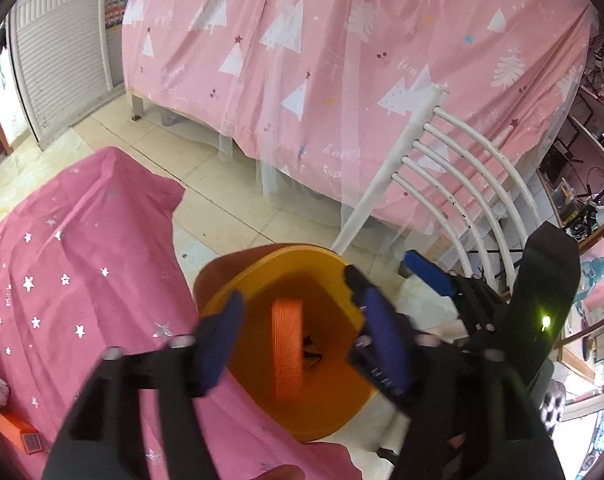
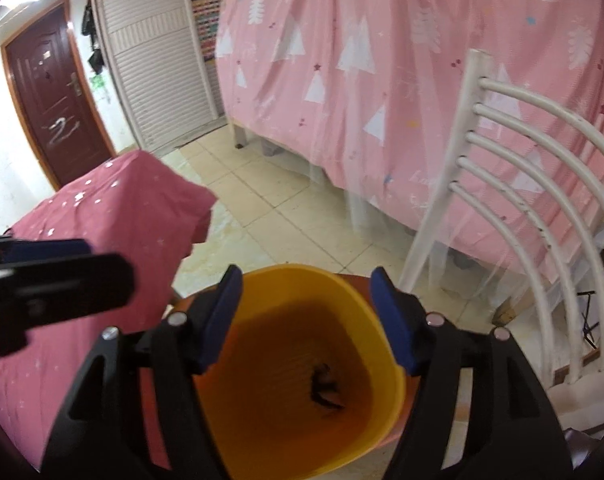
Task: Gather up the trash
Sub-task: 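Carry the box and sock to the yellow bin and open both tools, then move both tools back over the pile on the bed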
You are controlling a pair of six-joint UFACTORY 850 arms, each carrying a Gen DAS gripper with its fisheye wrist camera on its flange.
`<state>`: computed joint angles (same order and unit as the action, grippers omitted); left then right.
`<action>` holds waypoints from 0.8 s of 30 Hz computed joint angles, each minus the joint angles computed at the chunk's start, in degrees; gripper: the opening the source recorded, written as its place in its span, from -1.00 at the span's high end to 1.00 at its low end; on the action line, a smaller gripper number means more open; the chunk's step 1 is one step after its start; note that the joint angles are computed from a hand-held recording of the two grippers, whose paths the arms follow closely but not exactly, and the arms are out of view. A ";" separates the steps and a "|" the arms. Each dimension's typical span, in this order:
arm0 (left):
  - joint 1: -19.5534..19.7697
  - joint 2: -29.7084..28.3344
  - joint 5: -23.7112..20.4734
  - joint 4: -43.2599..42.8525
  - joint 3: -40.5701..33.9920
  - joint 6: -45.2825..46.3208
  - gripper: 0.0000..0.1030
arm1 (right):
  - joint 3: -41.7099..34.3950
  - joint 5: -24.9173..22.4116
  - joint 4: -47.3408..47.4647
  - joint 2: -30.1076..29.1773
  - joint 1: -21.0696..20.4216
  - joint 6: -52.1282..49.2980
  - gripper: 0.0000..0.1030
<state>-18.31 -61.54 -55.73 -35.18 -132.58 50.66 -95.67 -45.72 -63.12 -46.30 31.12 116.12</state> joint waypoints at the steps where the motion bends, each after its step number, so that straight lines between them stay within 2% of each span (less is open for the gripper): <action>1: 0.05 0.22 0.23 -0.09 0.33 0.34 -0.22 | 0.58 -0.21 -0.27 0.35 -0.01 0.76 -0.24; 4: 0.46 1.57 0.86 -0.47 2.15 1.06 -0.22 | 1.83 -0.73 -1.53 1.39 0.17 2.68 -0.24; 9: 3.00 5.62 1.82 -4.92 7.35 4.91 -0.23 | -1.34 -2.11 -3.77 0.27 1.60 1.79 -0.25; 14: 6.42 10.19 3.83 -8.59 13.10 9.81 -0.28 | -7.44 -3.12 -4.68 -2.47 3.52 -1.85 -0.31; 16: 7.93 11.29 3.95 -10.15 14.27 11.54 -0.32 | -10.00 -2.61 -5.78 -3.63 4.46 -2.63 -0.34; 18: 9.53 12.79 5.97 -11.23 16.06 13.23 -0.35 | -13.37 -1.67 -5.94 -5.33 5.38 -4.48 -0.37; 24: 14.65 12.82 8.83 -12.48 14.80 14.06 -0.38 | -25.40 2.04 -3.71 -12.09 6.71 -11.17 -0.42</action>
<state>-3.66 -48.72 -46.91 -47.66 -117.79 64.72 -121.07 -43.68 -66.83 -58.39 37.83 104.95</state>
